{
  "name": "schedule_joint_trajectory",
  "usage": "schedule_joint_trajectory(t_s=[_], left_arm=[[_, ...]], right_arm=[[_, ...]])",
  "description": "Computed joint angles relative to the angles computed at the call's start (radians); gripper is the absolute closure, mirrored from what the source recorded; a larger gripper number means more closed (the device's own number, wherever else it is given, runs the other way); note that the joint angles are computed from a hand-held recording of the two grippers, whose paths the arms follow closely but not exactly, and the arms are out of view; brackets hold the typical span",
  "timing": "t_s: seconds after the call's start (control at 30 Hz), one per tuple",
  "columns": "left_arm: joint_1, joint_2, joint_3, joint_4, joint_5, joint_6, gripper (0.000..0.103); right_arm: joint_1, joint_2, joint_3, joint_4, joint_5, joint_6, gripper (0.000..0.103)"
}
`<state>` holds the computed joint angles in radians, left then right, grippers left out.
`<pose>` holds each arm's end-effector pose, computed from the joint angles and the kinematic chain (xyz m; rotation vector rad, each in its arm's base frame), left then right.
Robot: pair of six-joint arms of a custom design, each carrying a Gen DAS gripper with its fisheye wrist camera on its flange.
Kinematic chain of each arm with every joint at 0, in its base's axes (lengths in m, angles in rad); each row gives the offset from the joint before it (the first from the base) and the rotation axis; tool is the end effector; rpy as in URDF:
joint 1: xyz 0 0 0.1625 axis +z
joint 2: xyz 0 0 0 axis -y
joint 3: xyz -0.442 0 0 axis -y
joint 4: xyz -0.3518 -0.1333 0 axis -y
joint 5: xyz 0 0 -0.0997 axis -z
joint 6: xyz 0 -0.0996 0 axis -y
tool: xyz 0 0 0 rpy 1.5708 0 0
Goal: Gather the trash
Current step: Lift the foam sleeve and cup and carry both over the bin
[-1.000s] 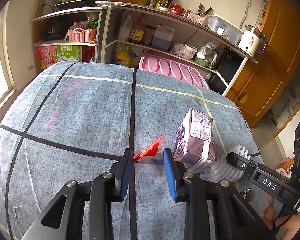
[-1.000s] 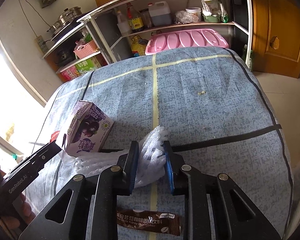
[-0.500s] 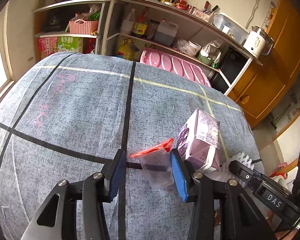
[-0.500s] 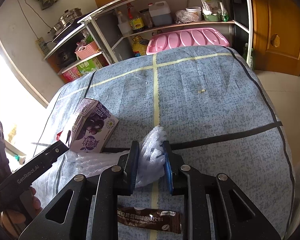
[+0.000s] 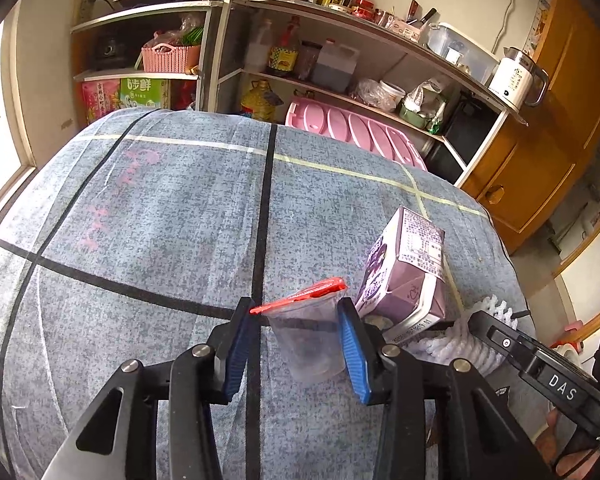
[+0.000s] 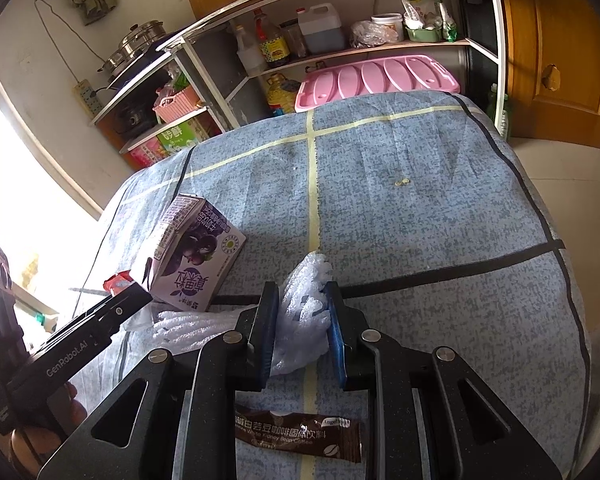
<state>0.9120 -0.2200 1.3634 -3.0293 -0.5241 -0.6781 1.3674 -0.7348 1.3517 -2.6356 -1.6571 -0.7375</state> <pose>-0.2472 -0.6779 -0.0777 -0.2297 2.2650 -1.0934 -0.0289 -0.7575 0.2091 0.7168 -2.7249 0.5169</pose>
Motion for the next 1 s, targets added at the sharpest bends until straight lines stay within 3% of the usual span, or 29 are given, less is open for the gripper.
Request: schedule_joint_trajectory(t_s=[0.1, 0.57, 1.0], left_arm=[[-0.026, -0.009, 0.024, 0.011, 0.047, -0.008, 0.061], [-0.153, -0.012, 0.073, -0.015, 0.100, 0.001, 0.061], [-0.253, 0.107, -0.108, 0.018, 0.078, 0.121, 0.060]], right_arm=[[-0.005, -0.015, 0.013, -0.002, 0.016, -0.001, 0.079], [-0.041, -0.163, 0.130, -0.021, 0.117, -0.042, 0.079], [-0.123, -0.301, 0.168, 0.002, 0.204, -0.064, 0.079]])
